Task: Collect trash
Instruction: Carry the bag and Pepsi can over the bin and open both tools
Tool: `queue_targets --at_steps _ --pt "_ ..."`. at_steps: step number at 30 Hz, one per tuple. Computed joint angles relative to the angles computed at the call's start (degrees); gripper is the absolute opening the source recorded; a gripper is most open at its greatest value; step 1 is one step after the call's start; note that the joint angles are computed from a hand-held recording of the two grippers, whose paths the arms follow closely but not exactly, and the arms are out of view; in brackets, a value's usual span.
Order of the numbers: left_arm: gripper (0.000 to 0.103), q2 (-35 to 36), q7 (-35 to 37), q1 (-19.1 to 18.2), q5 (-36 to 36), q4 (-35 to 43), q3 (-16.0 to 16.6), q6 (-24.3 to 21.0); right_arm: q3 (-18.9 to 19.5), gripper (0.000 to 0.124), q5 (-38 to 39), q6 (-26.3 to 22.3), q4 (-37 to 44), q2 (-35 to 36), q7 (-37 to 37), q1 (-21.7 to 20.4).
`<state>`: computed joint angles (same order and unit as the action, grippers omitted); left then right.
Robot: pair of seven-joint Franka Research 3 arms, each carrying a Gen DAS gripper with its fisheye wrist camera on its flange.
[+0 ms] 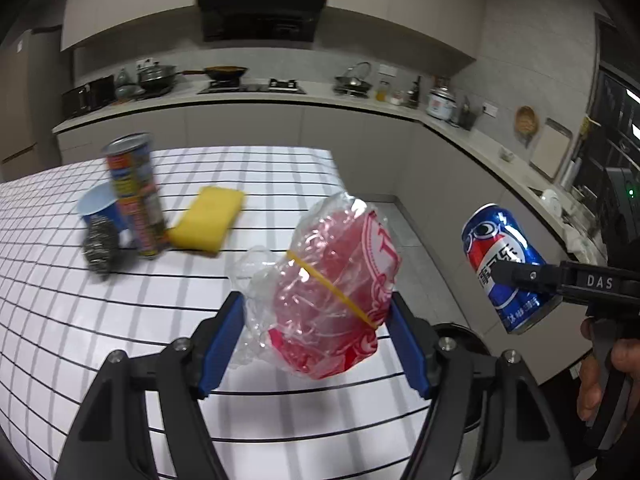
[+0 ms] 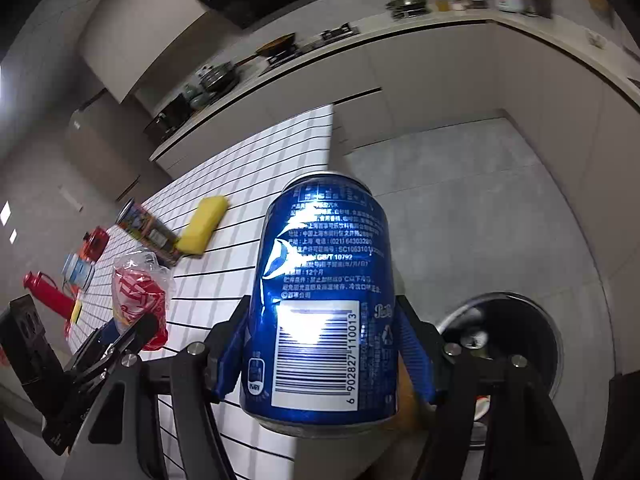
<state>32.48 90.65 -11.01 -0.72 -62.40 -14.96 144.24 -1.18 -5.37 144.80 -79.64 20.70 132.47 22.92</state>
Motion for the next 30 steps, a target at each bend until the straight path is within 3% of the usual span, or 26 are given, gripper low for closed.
queue_targets --at_steps 12,20,30 --pt "0.071 1.78 -2.52 -6.70 2.70 2.25 -0.73 -1.52 1.08 0.069 -0.42 5.69 -23.98 -16.88 -1.06 -6.41" --pt "0.071 3.29 -5.77 -10.58 3.75 1.84 -1.06 -3.00 2.08 0.069 5.36 5.82 -32.62 -20.21 -13.82 -10.73" --pt "0.071 7.19 -10.05 -13.73 3.76 3.93 -1.57 -7.56 2.32 0.069 7.29 4.76 -36.47 -17.38 -31.15 -11.97"
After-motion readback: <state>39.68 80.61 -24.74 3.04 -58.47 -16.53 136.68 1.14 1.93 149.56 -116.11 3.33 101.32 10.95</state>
